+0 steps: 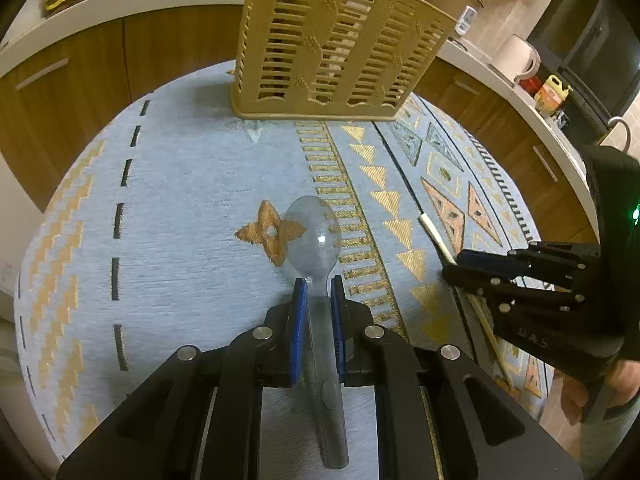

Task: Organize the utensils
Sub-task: 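Lift the spoon and chopstick and carry them above the beige basket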

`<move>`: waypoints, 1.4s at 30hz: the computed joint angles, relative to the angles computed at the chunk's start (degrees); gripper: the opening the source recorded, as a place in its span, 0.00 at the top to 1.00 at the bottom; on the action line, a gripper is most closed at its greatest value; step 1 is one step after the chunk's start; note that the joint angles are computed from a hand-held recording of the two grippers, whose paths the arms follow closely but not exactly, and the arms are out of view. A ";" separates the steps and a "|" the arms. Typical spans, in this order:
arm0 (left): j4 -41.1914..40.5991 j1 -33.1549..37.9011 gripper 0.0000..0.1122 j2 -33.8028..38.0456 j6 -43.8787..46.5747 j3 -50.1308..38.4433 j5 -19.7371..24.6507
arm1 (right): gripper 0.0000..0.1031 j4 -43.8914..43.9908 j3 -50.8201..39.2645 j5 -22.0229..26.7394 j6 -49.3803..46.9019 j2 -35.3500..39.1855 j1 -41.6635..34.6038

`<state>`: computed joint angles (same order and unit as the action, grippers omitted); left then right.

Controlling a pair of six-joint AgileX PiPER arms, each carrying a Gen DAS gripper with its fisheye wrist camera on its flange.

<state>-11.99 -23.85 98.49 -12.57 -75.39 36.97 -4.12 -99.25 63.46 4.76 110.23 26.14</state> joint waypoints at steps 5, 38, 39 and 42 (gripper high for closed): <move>-0.28 -0.11 0.91 -2.67 0.34 1.84 -2.32 | 0.96 7.16 3.32 -3.45 -3.00 -2.67 -2.89; 45.28 -6.99 0.91 -16.31 -38.37 -3.90 -14.19 | 0.96 28.79 2.99 -20.18 -16.52 -16.19 -11.01; 47.07 -6.93 0.91 -15.95 -39.72 -5.08 -14.28 | 0.96 29.05 1.64 -20.40 -16.43 -15.45 -11.01; 52.10 -6.70 0.91 -14.41 -43.58 -8.03 -14.60 | 0.96 29.43 -1.67 -21.34 -16.15 -13.62 -10.73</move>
<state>40.11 -30.55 84.07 -56.15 -83.42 22.36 25.31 -100.92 42.12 -11.39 96.61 15.41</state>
